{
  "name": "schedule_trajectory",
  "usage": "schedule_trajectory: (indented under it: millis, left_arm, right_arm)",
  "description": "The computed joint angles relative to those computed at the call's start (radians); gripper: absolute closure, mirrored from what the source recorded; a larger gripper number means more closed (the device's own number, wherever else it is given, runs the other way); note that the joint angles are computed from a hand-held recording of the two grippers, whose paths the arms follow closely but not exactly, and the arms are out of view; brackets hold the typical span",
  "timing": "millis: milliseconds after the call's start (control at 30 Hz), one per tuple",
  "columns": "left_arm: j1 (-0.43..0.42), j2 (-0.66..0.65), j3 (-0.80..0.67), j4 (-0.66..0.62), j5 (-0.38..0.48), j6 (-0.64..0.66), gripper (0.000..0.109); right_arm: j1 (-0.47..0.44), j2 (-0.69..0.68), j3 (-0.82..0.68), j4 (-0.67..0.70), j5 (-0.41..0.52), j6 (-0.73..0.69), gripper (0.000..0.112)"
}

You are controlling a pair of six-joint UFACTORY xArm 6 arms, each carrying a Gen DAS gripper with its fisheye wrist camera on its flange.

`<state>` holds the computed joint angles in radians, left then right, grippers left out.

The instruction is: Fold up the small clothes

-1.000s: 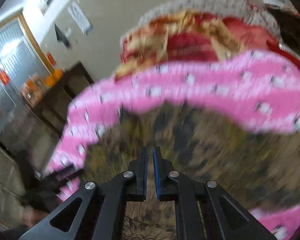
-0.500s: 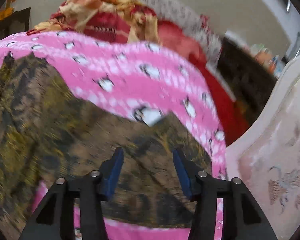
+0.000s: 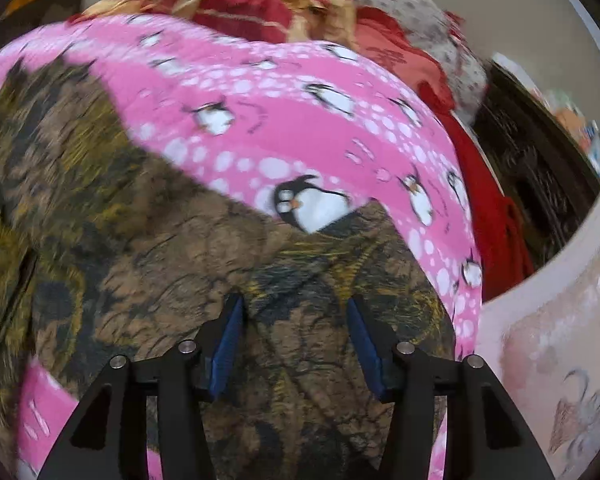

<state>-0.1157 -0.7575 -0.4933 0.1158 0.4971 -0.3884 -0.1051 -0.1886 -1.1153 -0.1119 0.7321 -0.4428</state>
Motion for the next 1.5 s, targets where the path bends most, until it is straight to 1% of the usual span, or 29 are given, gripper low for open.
schedule_trajectory:
  millis: [33,100,200,300,367,433,500,533,633,667,700,733,767,833,900,967,1000,1033,1100,1133,1167,1200,1267,1300,1333,1400,1433,1467,1500]
  left_arm:
    - [0.001,0.0,-0.002,0.0,0.007,0.006,0.006]
    - [-0.003,0.012,-0.011,0.006,0.007,0.0,0.006]
    - [-0.003,0.013,-0.008,-0.004,-0.006,-0.002,0.006]
    - [-0.003,0.011,-0.007,-0.001,-0.002,0.004,0.006]
    - [0.001,0.004,-0.004,-0.016,-0.006,0.014,0.006]
    - [-0.001,0.001,-0.017,-0.037,0.019,0.045,0.006]
    - [0.009,-0.019,-0.041,-0.095,0.057,0.09,0.006]
    - [0.017,-0.031,-0.048,-0.12,0.062,0.105,0.006]
    - [0.06,-0.058,-0.096,-0.209,0.089,0.148,0.006]
    - [0.082,-0.056,-0.117,-0.259,0.103,0.177,0.006]
    - [0.113,-0.048,-0.144,-0.328,0.127,0.215,0.006]
    - [0.141,-0.033,-0.168,-0.399,0.152,0.259,0.006]
    - [0.162,-0.019,-0.187,-0.46,0.176,0.298,0.006]
    - [0.185,0.003,-0.215,-0.551,0.203,0.362,0.006]
    - [0.169,0.024,-0.232,-0.585,0.206,0.403,0.006]
    - [0.133,0.078,-0.258,-0.667,0.243,0.495,0.006]
    - [0.123,0.112,-0.275,-0.708,0.262,0.542,0.006]
    - [0.094,0.147,-0.281,-0.728,0.26,0.569,0.006]
    - [0.05,0.189,-0.278,-0.727,0.229,0.575,0.006]
    - [0.028,0.215,-0.274,-0.745,0.21,0.587,0.006]
    - [0.012,0.232,-0.273,-0.745,0.193,0.589,0.006]
    - [-0.003,0.247,-0.272,-0.75,0.181,0.597,0.006]
    - [-0.037,0.265,-0.267,-0.75,0.132,0.608,0.006]
    - [-0.043,0.273,-0.273,-0.769,0.126,0.62,0.006]
    - [-0.037,0.275,-0.28,-0.811,0.139,0.65,0.006]
    - [-0.033,0.274,-0.3,-0.881,0.173,0.698,0.013]
    - [-0.034,0.271,-0.305,-0.88,0.173,0.704,0.024]
    - [-0.037,0.275,-0.308,-0.867,0.169,0.702,0.03]
    - [-0.038,0.292,-0.317,-0.817,0.168,0.666,0.033]
  right_arm:
    - [-0.003,0.003,-0.011,-0.009,0.001,0.026,0.088]
    - [-0.018,-0.009,-0.027,0.017,0.004,0.06,0.101]
    - [-0.052,-0.044,-0.051,0.115,0.023,0.054,0.103]
    - [-0.07,-0.094,-0.088,0.282,0.102,0.013,0.103]
    - [-0.048,-0.156,-0.087,0.417,0.145,-0.019,0.103]
    - [0.004,-0.201,-0.077,0.517,0.166,-0.016,0.103]
    - [0.098,-0.235,-0.043,0.617,0.162,0.005,0.103]
    - [0.157,-0.245,-0.017,0.647,0.141,0.024,0.103]
    - [0.375,-0.242,0.08,0.721,-0.001,0.084,0.103]
    - [0.466,-0.226,0.117,0.702,-0.076,0.127,0.103]
    - [0.526,-0.204,0.142,0.693,-0.133,0.153,0.103]
    - [0.585,-0.176,0.163,0.651,-0.182,0.209,0.103]
    - [0.641,-0.136,0.189,0.568,-0.236,0.29,0.103]
    - [0.704,-0.084,0.226,0.381,-0.285,0.448,0.098]
    - [0.72,-0.069,0.244,0.299,-0.275,0.518,0.094]
    - [0.716,-0.109,0.271,0.341,-0.283,0.488,0.077]
    - [0.711,-0.137,0.282,0.323,-0.277,0.504,0.05]
    - [0.703,-0.17,0.296,0.266,-0.269,0.539,0.034]
    - [0.683,-0.258,0.342,0.157,-0.221,0.564,0.032]
    - [0.673,-0.296,0.36,0.157,-0.181,0.543,0.032]
    - [0.657,-0.348,0.395,0.2,-0.153,0.488,0.032]
    - [0.645,-0.388,0.431,0.221,-0.149,0.454,0.032]
    - [0.616,-0.475,0.518,0.168,-0.142,0.481,0.032]
    - [0.605,-0.502,0.547,0.174,-0.139,0.491,0.032]
    - [0.597,-0.529,0.571,0.197,-0.171,0.486,0.032]
    - [0.602,-0.546,0.582,0.158,-0.183,0.517,0.03]
    - [0.606,-0.54,0.58,0.133,-0.173,0.536,0.03]
    - [0.613,-0.528,0.573,0.095,-0.163,0.565,0.03]
    - [0.618,-0.525,0.571,0.077,-0.163,0.575,0.03]
